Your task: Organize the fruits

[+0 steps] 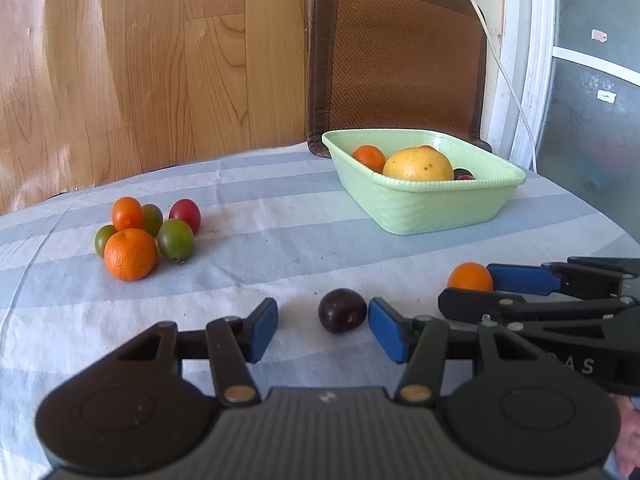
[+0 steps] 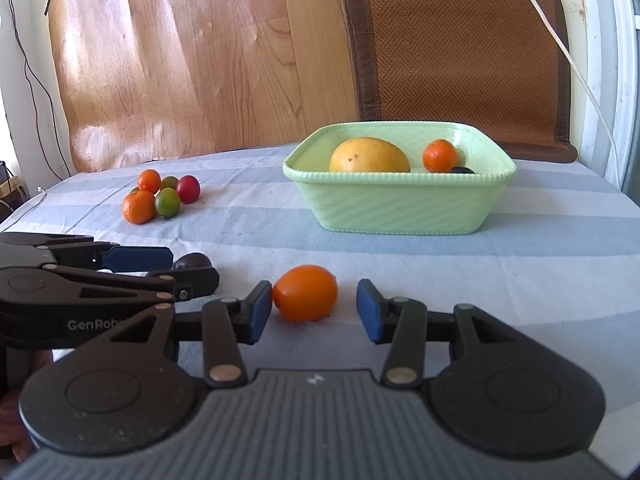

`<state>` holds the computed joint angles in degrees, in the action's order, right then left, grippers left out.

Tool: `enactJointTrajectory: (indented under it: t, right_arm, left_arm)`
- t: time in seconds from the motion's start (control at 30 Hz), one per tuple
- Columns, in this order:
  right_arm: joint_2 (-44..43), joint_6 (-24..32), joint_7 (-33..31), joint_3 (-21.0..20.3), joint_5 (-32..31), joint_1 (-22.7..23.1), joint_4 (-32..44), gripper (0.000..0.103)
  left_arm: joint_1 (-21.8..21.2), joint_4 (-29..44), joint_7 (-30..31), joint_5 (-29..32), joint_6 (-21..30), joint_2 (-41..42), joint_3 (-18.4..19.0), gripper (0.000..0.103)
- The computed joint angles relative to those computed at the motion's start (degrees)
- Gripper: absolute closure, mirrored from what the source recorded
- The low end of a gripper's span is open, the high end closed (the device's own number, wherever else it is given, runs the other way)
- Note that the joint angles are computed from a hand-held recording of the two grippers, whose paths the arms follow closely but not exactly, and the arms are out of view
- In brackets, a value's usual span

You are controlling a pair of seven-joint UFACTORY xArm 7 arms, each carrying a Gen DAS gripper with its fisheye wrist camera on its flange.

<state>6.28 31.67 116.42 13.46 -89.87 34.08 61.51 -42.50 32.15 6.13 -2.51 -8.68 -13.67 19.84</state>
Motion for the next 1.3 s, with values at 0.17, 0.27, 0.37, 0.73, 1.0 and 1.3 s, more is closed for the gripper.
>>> enactJointTrajectory:
  t: [0.17,0.27,0.37,0.73,1.0,1.3]
  right_arm:
    - [-0.2,-0.3,1.0,-0.1,-0.7,-0.1,-0.2,0.053]
    - [-0.1,-0.4,1.1,0.0,-0.6,-0.2,-0.2,0.053]
    - [-0.1,-0.3,0.7,0.1,-0.2,-0.1,0.0,0.053]
    - [0.4,2.8,-2.6,0.3,2.5,1.0,0.5,0.053]
    - [1.3,5.7,-6.7,0.2,5.2,2.5,1.6,0.053]
    - [1.5,6.1,-7.2,0.0,5.5,2.8,1.8,0.053]
  left_arm:
    - [0.0,-0.1,0.3,0.2,-0.2,0.0,0.0,0.051]
    - [2.3,-0.2,-0.4,0.8,-0.5,0.2,-2.2,0.051]
    - [1.2,0.1,-0.6,0.9,0.2,0.2,-1.0,0.052]
    - [6.4,0.1,-0.6,0.7,0.3,0.6,-6.3,0.053]
    - [4.2,0.1,-0.1,0.8,0.1,0.6,-3.9,0.054]
    - [4.3,0.1,-0.1,1.0,0.2,0.6,-4.0,0.055]
